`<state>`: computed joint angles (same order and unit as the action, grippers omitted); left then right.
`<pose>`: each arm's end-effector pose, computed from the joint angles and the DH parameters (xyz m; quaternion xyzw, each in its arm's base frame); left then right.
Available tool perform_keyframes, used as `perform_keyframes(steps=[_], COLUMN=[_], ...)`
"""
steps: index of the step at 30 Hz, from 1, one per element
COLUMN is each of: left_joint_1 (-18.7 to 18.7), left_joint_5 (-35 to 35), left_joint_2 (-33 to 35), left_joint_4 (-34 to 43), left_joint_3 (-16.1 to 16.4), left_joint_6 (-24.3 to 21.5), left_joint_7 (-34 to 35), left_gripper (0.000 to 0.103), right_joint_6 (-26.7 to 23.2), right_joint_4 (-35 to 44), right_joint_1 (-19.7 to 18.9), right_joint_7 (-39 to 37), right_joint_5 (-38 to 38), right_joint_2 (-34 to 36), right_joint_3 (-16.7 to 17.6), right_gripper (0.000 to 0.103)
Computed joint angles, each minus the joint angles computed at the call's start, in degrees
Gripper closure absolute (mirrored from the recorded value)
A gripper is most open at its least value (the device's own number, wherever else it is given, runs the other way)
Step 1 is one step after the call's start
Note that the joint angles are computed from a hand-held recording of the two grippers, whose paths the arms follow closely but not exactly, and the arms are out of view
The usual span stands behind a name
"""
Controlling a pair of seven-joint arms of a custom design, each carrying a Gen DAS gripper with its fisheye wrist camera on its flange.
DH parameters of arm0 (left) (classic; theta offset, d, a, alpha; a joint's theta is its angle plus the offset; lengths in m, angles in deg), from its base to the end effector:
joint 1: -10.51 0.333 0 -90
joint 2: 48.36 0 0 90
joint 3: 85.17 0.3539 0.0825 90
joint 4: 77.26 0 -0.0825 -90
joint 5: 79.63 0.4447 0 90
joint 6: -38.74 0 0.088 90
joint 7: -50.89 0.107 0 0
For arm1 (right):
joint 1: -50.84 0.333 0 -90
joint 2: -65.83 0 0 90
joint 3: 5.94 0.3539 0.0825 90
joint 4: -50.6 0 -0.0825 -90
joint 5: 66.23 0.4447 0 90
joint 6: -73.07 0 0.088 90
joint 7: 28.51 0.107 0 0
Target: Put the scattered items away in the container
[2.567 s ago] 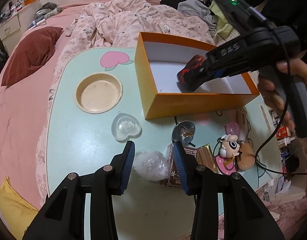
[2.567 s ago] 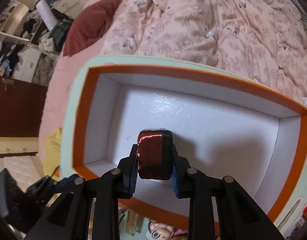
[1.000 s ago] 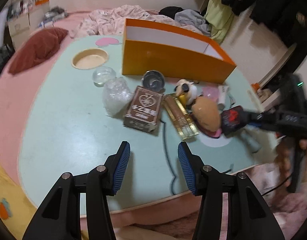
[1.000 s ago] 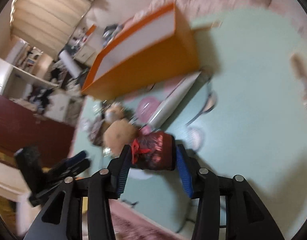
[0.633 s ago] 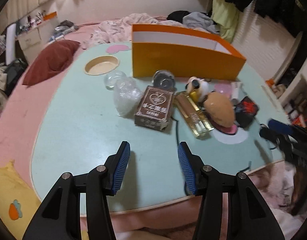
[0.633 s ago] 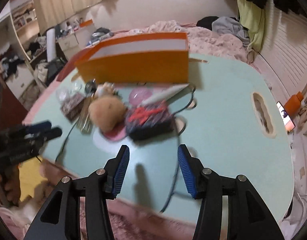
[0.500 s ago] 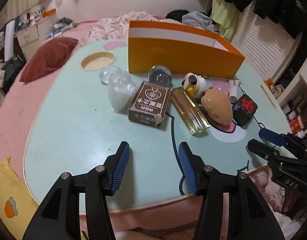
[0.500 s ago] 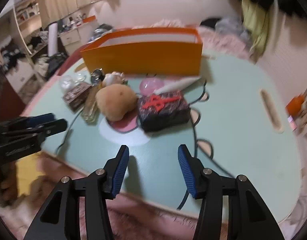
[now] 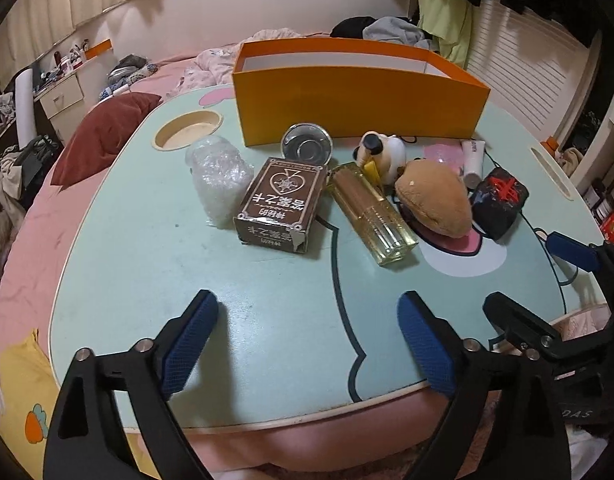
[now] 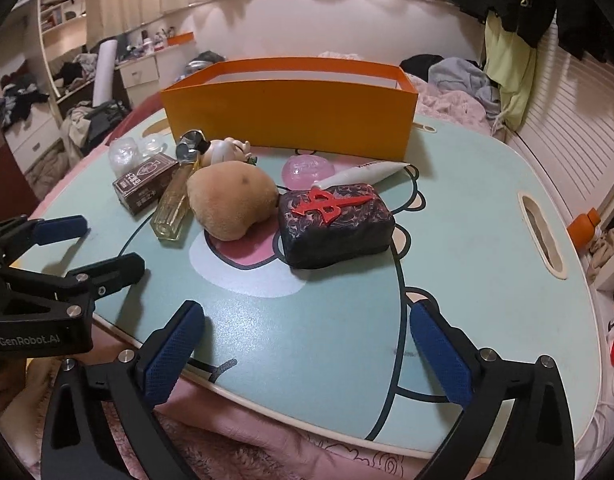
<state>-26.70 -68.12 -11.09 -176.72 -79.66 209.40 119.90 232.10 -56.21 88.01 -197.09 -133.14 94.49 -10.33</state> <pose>0.6476 -0.4290 0.2579 -0.5224 0.7991 -0.2519 0.1583 0.5787 0.4256 0.2627 -0.6121 0.7077 -0.2281 0.2694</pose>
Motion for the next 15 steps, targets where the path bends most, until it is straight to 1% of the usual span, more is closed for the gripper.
perform_keyframes(steps=[5, 15], left_joint_1=[-0.29, 0.01], left_joint_5=[0.1, -0.29], left_joint_2=[0.01, 0.06], left_joint_4=[-0.2, -0.22], left_joint_3=[0.39, 0.06], left_joint_6=[0.46, 0.59], left_joint_7=[-0.33, 0.39], left_gripper=[0.0, 0.0], right_joint_6=[-0.17, -0.58], right_joint_4=[-0.64, -0.65], right_joint_1=[0.08, -0.09], right_joint_7=[-0.07, -0.49], right_joint_5=[-0.19, 0.04], right_joint_2=[-0.5, -0.54], right_joint_3=[0.06, 0.35], right_gripper=[0.0, 0.0])
